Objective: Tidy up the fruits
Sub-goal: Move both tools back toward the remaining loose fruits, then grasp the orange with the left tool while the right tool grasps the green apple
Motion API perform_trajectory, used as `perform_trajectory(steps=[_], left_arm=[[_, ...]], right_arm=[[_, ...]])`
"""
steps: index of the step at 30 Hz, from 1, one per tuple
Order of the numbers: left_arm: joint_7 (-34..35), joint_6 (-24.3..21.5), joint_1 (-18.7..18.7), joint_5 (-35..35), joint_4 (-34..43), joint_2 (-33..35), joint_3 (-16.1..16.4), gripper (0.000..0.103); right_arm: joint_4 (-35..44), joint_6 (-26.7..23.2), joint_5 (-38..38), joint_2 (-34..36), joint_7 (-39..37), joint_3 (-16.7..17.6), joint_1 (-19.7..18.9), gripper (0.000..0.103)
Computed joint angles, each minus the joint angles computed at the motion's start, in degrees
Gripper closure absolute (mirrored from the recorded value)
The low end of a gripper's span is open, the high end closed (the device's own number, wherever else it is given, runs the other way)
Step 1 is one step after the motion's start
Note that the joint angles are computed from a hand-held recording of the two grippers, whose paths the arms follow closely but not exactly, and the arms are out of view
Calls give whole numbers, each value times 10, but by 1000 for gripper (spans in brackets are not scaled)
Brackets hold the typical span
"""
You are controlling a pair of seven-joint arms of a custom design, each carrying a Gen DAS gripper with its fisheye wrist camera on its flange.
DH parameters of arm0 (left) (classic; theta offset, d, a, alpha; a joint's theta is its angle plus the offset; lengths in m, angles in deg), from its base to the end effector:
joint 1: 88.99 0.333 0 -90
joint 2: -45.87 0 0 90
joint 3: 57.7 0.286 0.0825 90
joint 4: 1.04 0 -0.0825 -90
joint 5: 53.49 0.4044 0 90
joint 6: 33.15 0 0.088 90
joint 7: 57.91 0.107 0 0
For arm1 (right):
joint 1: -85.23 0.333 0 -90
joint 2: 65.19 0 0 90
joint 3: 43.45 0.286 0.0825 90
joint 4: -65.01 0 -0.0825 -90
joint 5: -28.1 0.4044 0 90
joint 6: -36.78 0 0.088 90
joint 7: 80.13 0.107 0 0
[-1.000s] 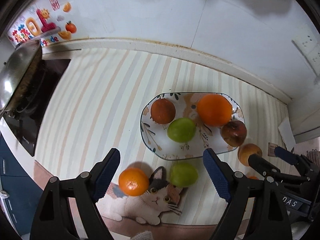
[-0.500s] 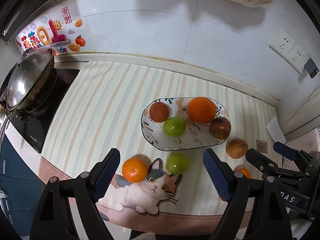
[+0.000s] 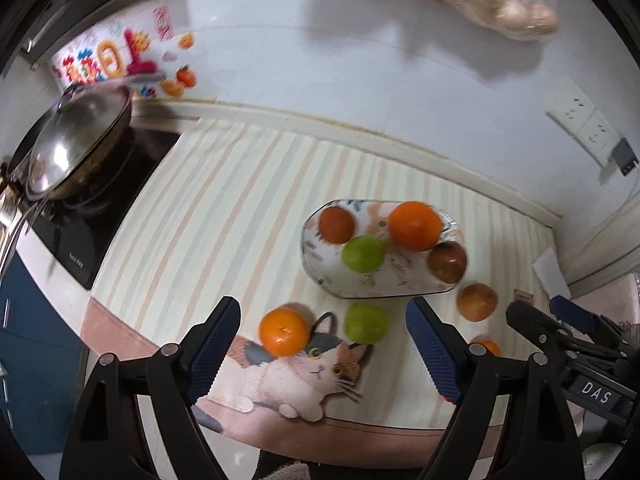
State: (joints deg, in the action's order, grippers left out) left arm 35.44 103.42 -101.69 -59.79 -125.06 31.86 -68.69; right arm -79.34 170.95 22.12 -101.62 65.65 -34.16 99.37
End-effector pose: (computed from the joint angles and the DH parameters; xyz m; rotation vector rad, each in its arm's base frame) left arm 0.4979 -0.2252 0.5107 -1.5614 2.3942 -0.5877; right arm 0.3980 0.1740 0.5058 -1.3554 2.3327 -0.3198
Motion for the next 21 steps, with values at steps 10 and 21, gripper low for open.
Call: perform_trajectory(steps=[10,21], left_arm=[[-93,-39,41,116,21,89,-1,19],[-94,-97,47,101,80,191,9,19]], right_arm=[[-2,164,204,190,-131,-81,78,10],[92,198,416,390,-278,-51,56,35]])
